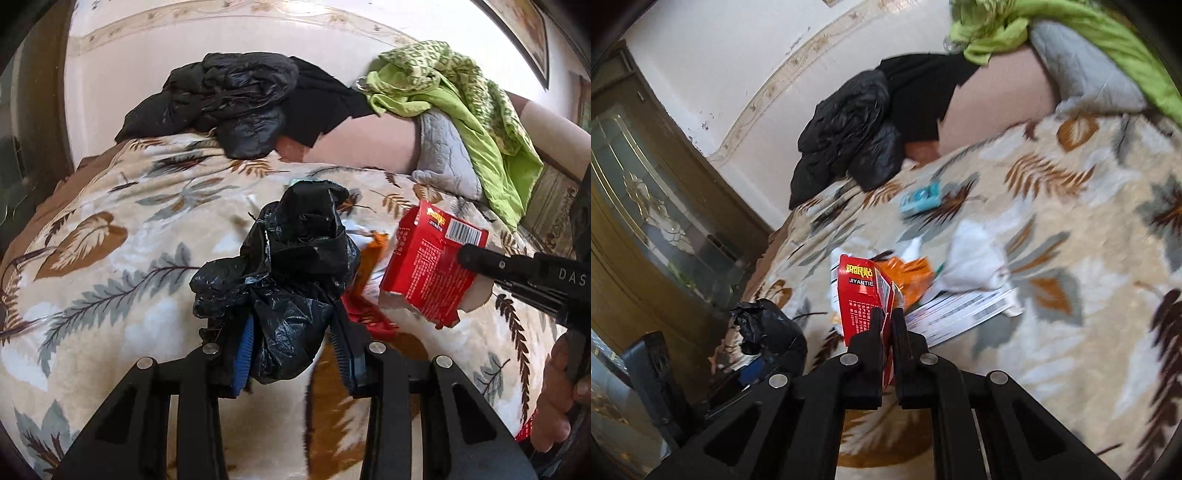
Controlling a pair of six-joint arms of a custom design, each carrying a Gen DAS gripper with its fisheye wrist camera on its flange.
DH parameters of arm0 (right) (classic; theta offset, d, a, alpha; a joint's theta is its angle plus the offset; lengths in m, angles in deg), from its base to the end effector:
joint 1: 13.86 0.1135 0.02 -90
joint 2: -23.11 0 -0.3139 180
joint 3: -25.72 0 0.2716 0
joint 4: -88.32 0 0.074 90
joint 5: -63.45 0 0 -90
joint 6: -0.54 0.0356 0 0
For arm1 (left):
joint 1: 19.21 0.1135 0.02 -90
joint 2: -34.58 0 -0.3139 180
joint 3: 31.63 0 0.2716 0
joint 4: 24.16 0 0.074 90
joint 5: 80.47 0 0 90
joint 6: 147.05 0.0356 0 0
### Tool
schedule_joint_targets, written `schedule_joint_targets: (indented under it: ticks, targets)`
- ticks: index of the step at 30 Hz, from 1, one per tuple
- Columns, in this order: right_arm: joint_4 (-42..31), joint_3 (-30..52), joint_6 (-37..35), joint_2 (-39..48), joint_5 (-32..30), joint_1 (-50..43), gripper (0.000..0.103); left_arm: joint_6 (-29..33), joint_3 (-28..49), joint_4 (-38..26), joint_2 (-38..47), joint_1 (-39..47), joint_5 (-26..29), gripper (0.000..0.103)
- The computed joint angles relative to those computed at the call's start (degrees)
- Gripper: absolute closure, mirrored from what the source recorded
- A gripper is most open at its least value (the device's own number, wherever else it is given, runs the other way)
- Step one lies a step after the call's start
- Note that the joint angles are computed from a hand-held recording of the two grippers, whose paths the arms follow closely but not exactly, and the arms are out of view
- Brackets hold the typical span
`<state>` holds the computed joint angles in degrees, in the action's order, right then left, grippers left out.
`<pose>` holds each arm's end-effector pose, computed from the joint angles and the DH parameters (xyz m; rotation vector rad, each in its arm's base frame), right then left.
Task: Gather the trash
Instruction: 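Lift the black bag and red carton off the bed with both tools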
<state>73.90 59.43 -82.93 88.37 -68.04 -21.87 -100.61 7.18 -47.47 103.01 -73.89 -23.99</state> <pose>0.1915 -0.0031 0.1841 -0.0568 2.2660 0.8369 0.1335 -0.1544 0.1885 -0.0083 2.3020 -0.1292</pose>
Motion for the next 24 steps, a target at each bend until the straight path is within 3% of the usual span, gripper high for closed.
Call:
schedule_joint_targets:
  ticks: [9,24]
  targets:
    - [-1.8,0.4,-2.2,-1.3,-0.9,-2.1,0.098,-0.1,3.3,-0.3,5.8,-4.3,-3.8,0.066]
    - [-1.5,0.3,-1.9,-1.4,-0.6,-1.2,0.098,-0.6,2.6,-0.1,4.7,-3.9,-3.3,0.066]
